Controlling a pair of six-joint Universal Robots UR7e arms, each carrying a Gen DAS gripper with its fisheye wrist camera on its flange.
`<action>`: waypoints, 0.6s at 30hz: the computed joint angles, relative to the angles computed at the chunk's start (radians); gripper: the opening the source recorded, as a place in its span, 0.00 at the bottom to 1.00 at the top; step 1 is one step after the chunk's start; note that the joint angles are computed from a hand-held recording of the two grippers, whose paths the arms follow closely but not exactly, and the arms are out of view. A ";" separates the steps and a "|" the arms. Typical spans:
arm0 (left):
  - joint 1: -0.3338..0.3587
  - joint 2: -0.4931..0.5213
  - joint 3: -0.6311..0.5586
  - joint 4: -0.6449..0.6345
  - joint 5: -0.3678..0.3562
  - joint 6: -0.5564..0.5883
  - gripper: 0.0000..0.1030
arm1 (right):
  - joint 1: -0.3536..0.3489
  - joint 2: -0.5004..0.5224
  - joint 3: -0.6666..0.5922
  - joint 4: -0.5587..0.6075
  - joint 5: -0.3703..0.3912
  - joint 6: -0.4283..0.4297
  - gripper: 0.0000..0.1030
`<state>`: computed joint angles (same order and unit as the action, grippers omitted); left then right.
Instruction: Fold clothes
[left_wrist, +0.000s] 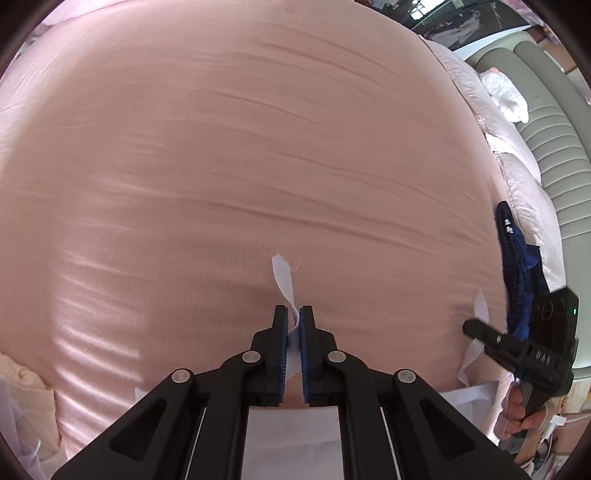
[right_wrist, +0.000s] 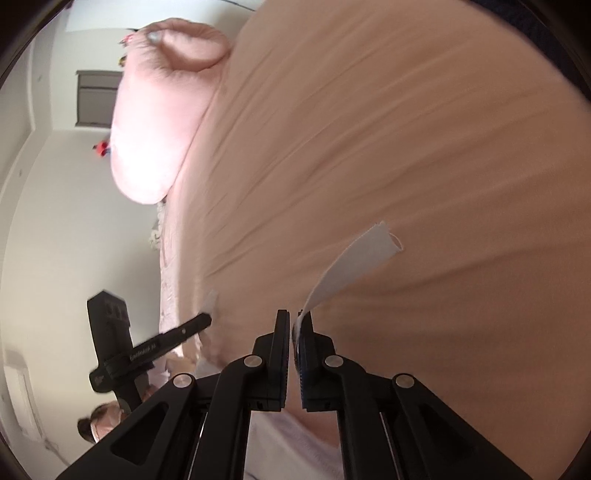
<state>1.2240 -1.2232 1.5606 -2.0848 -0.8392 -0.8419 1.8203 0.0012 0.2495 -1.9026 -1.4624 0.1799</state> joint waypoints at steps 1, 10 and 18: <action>-0.007 -0.012 0.015 -0.013 -0.006 -0.006 0.05 | 0.003 -0.035 0.069 -0.036 0.003 -0.009 0.02; -0.024 -0.166 0.128 -0.109 -0.048 0.074 0.05 | 0.030 -0.200 0.379 -0.236 -0.020 -0.120 0.02; -0.012 -0.213 0.215 -0.149 -0.114 0.087 0.05 | 0.048 -0.267 0.498 -0.263 -0.062 -0.191 0.03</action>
<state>1.2119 -1.4360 1.7759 -2.2342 -0.9532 -0.7547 1.8686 -0.2654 0.7477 -2.1660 -1.5243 -0.0107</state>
